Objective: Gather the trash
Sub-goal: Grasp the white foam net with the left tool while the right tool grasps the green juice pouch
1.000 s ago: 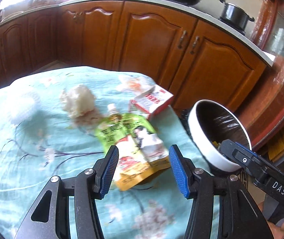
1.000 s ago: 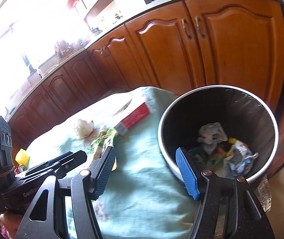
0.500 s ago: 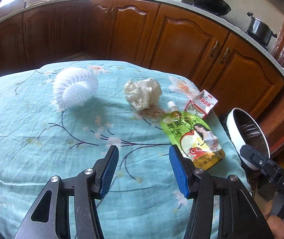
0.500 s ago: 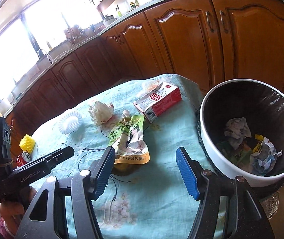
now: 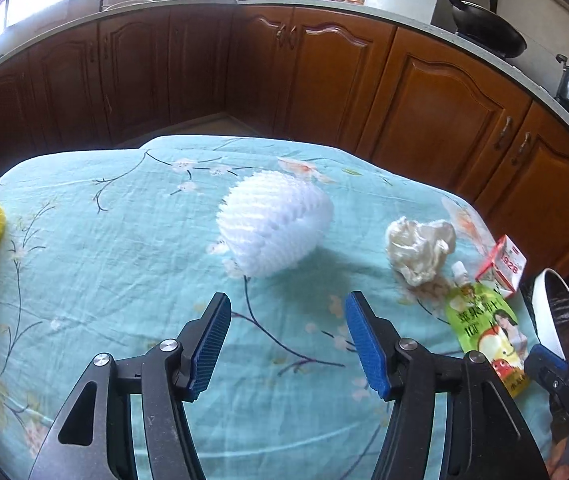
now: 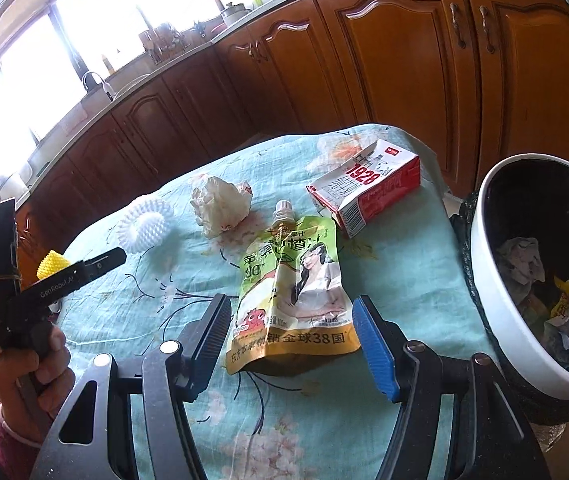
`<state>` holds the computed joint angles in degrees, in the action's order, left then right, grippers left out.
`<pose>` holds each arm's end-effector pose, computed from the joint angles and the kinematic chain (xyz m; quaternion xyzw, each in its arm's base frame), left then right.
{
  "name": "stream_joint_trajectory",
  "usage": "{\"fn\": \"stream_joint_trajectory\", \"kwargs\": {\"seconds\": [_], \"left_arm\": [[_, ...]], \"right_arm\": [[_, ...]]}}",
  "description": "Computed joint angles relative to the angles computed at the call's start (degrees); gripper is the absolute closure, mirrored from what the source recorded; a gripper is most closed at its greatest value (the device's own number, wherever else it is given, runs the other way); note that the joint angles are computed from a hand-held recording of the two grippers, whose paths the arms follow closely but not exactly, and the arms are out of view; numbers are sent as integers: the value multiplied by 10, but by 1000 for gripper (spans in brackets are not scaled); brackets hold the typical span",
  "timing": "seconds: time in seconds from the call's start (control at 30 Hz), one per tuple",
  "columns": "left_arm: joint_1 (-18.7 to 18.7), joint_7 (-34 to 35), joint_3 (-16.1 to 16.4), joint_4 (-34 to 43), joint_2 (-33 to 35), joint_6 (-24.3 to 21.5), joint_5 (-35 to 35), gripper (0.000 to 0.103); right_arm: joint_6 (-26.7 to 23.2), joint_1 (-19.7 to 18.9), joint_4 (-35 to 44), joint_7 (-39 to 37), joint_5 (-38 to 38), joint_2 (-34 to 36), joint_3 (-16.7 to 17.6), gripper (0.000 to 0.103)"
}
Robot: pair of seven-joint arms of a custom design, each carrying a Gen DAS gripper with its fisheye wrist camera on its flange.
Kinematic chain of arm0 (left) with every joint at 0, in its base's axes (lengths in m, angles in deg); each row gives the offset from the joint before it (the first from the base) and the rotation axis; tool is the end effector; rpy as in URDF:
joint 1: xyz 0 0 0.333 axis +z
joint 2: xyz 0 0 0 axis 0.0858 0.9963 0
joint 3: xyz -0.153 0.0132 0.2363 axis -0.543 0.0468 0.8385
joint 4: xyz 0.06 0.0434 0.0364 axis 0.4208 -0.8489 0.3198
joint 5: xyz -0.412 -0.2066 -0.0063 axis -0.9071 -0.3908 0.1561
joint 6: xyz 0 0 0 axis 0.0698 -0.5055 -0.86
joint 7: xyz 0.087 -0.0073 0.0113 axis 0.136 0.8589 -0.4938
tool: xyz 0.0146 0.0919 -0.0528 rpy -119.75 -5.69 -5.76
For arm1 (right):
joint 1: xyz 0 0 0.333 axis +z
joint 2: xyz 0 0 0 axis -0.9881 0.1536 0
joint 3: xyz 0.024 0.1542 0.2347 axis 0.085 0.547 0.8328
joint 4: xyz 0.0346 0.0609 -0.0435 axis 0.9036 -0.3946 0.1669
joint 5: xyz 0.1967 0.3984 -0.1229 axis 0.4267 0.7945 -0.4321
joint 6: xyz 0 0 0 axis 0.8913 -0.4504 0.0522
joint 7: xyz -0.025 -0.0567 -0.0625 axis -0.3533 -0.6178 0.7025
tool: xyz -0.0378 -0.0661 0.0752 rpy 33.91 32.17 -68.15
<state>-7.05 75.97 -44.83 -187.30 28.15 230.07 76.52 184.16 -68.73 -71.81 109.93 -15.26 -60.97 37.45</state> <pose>0.5594 -0.2096 0.3756 -0.6210 0.6938 -0.3232 0.1689 0.4143 0.2559 0.3600 -0.5628 0.7623 -0.1181 0.2971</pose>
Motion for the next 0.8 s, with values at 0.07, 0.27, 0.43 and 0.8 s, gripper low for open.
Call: {"fn": "stream_joint_trajectory", "kwargs": {"seconds": [0.07,0.27,0.43,0.8], "left_arm": [[14,-34,-5,27,25,-7,41,44],[33,-119,-10,95,90,-20,146,46],[50,-48,-37,113,114,-19,81,87],[4,303,-43,-14,-2,-4,-307,94]], "right_arm": [[1,-2,6,-3,-1,10,-2,38],[-4,-5,24,-9,-10,36,-8,38],[-14,1,35,-13,-16,52,-16,38],[-41,-1,51,-7,-61,46,-6,45]]}}
